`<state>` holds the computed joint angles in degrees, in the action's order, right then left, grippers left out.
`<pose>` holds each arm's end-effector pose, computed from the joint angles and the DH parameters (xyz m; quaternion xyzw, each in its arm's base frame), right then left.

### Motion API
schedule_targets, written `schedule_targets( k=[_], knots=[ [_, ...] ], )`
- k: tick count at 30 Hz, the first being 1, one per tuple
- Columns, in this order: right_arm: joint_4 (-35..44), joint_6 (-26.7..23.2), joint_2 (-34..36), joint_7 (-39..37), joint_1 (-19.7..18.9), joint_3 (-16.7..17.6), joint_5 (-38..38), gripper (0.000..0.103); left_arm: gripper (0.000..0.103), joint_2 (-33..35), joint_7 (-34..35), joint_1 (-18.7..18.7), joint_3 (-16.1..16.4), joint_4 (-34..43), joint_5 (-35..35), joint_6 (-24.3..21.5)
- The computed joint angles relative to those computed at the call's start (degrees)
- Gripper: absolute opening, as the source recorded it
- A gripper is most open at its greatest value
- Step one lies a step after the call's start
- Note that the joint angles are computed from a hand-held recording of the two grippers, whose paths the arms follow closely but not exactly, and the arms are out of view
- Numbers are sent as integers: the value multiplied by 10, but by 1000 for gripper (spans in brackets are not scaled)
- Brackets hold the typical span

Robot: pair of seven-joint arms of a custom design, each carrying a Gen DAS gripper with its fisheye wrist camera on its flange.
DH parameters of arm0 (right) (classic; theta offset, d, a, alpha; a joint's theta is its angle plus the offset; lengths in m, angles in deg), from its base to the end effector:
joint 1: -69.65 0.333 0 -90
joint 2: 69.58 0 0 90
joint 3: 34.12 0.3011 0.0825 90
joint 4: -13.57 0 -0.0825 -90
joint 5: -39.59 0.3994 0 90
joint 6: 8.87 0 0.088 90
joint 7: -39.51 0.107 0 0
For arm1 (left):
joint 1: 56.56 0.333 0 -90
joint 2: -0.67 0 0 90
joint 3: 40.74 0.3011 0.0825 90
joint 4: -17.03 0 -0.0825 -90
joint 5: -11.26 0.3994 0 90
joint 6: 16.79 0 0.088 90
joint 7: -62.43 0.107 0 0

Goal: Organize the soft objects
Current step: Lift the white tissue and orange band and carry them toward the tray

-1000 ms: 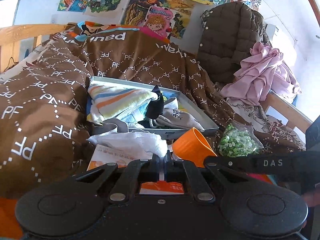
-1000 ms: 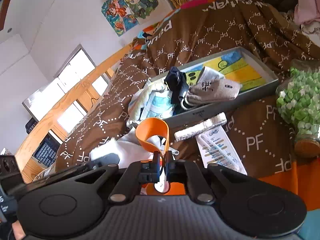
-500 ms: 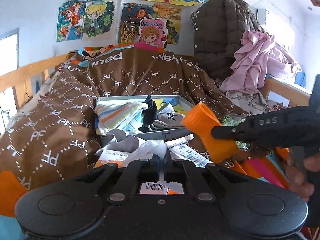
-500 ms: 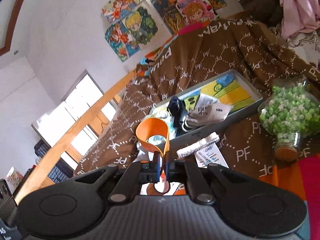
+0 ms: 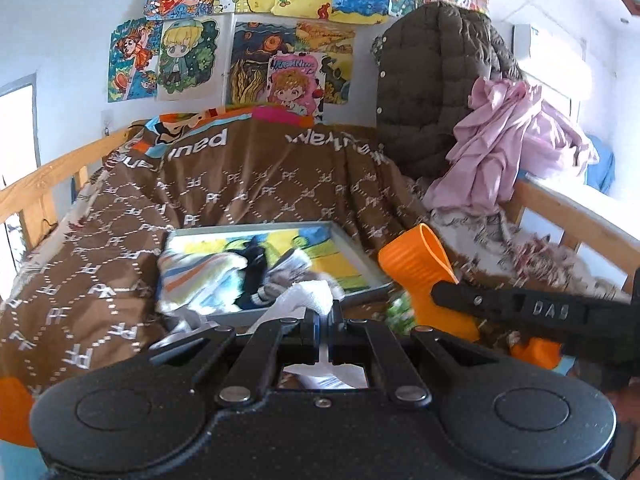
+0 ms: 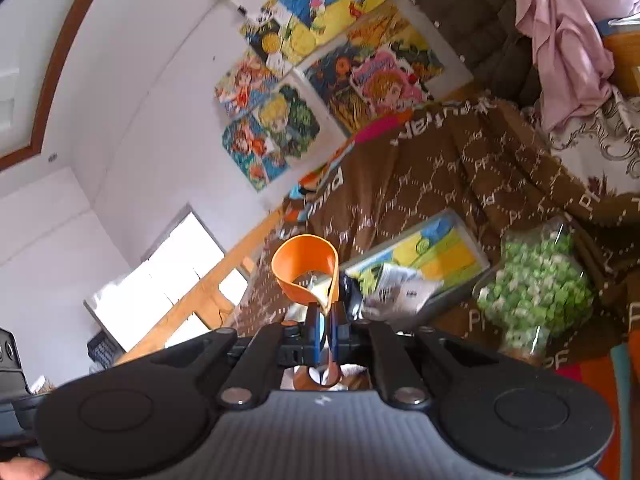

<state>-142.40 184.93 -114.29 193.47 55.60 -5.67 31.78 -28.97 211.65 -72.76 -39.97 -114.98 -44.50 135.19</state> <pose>0.3681 0.1448 0.5658 -0.3759 0.6753 -0.2594 0.5791 0.4561 -0.1013 0.6163 -0.3876 0.7564 -0.4905 0.1925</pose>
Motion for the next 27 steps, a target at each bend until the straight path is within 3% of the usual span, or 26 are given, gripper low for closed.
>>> schedule_targets(
  k=[6, 11, 15, 20, 27],
  knots=[
    [-25, 56, -22, -26, -71, 48, 16, 6, 2, 11, -65, -15, -35, 16, 4, 34],
    [-7, 96, 10, -64, -125, 73, 57, 6, 2, 39, -97, -29, -57, 42, 44, 68],
    [19, 147, 69, -105, -162, 85, 84, 6, 2, 89, -105, -42, -62, 87, 62, 95],
    [69, 153, 144, -177, -214, 119, 109, 6, 2, 158, -101, -45, -69, 152, 62, 117],
    [152, 158, 261, -302, -304, 205, 170, 6, 2, 279, -60, -15, -95, 267, 51, 102]
  ],
)
